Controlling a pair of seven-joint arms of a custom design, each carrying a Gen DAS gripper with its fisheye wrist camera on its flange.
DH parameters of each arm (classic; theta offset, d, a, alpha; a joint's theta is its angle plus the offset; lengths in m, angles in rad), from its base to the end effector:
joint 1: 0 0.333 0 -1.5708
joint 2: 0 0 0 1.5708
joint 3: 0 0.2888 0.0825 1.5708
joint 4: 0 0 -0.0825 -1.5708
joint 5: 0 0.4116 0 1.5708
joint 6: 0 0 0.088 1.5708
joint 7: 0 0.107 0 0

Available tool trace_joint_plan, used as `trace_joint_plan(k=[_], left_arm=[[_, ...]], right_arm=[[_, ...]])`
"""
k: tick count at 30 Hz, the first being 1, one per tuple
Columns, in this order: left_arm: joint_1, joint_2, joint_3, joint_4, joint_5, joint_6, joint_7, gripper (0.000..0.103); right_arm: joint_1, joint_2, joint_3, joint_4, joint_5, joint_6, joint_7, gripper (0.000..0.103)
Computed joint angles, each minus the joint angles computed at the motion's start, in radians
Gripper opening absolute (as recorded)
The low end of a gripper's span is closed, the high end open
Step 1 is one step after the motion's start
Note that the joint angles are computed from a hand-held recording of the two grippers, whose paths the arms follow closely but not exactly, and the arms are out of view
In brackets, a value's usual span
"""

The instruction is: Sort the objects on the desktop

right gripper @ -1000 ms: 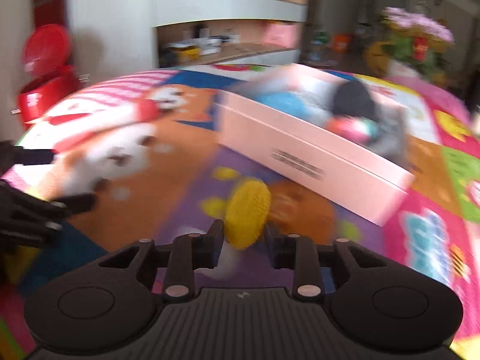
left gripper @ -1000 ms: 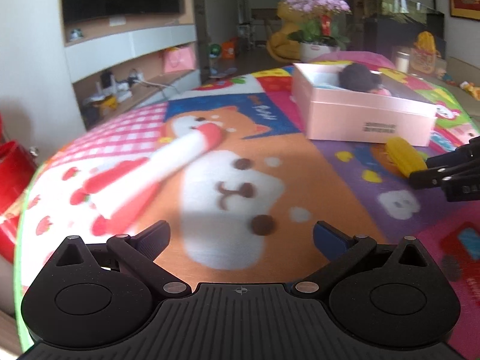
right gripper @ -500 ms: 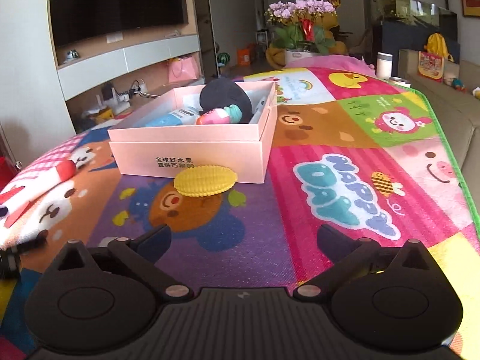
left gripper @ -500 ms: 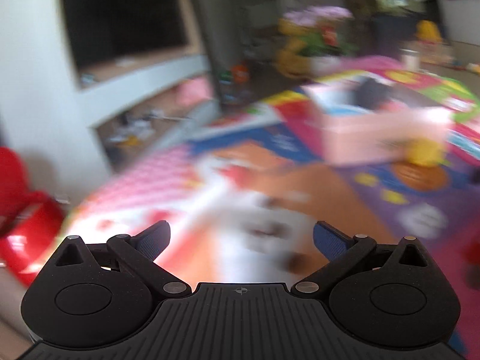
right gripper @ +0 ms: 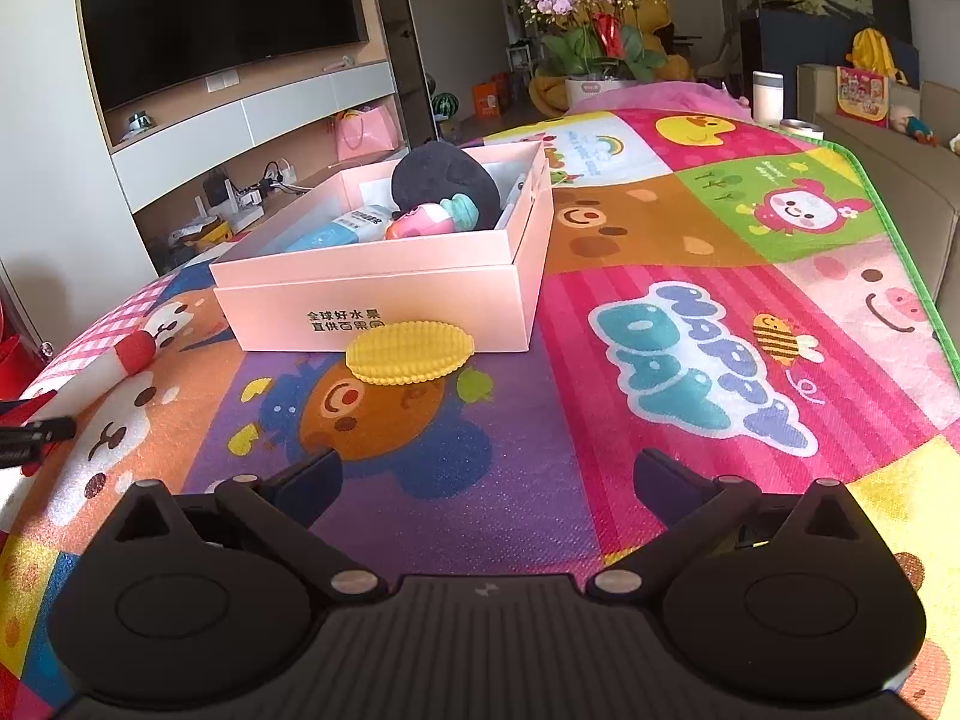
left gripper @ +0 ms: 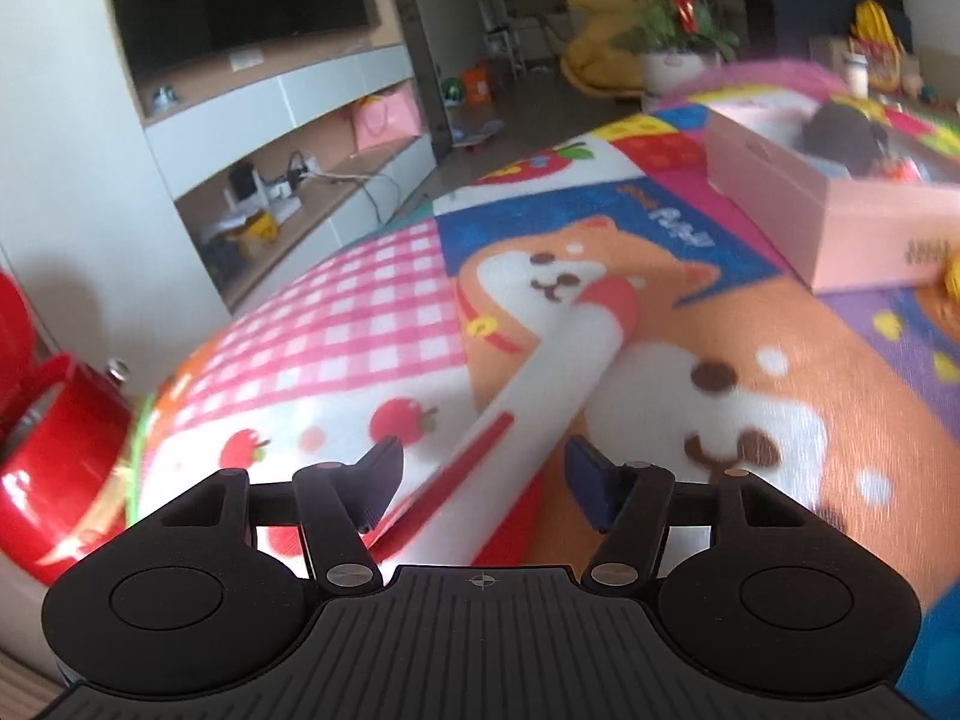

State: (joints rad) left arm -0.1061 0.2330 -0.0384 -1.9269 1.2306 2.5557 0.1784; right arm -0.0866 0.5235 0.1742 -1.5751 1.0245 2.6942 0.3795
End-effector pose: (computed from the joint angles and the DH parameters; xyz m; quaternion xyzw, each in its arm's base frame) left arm 0.6436 -0.1062 0.3624 -0.7267 0.5314 -0.1553 0.4067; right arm 0.7381 0.0174 0.3552 -0.7491 0.4935 -0.1554 0.4137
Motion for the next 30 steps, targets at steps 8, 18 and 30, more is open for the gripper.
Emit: trace_joint_plan(k=[8, 18, 30], left_arm=[[-0.019, -0.018, -0.010, -0.012, 0.010, 0.049, -0.066, 0.039], [-0.082, -0.048, -0.076, -0.029, 0.128, 0.143, -0.185, 0.032], [-0.144, 0.039, -0.047, 0.020, 0.074, 0.142, -0.209, 0.088]], right_arm=[[-0.001, 0.024, -0.012, 0.037, -0.045, -0.049, 0.082, 0.103], [-0.006, 0.026, -0.007, 0.038, -0.048, -0.049, 0.083, 0.103], [0.015, 0.026, -0.018, 0.033, -0.096, -0.022, 0.102, 0.103]])
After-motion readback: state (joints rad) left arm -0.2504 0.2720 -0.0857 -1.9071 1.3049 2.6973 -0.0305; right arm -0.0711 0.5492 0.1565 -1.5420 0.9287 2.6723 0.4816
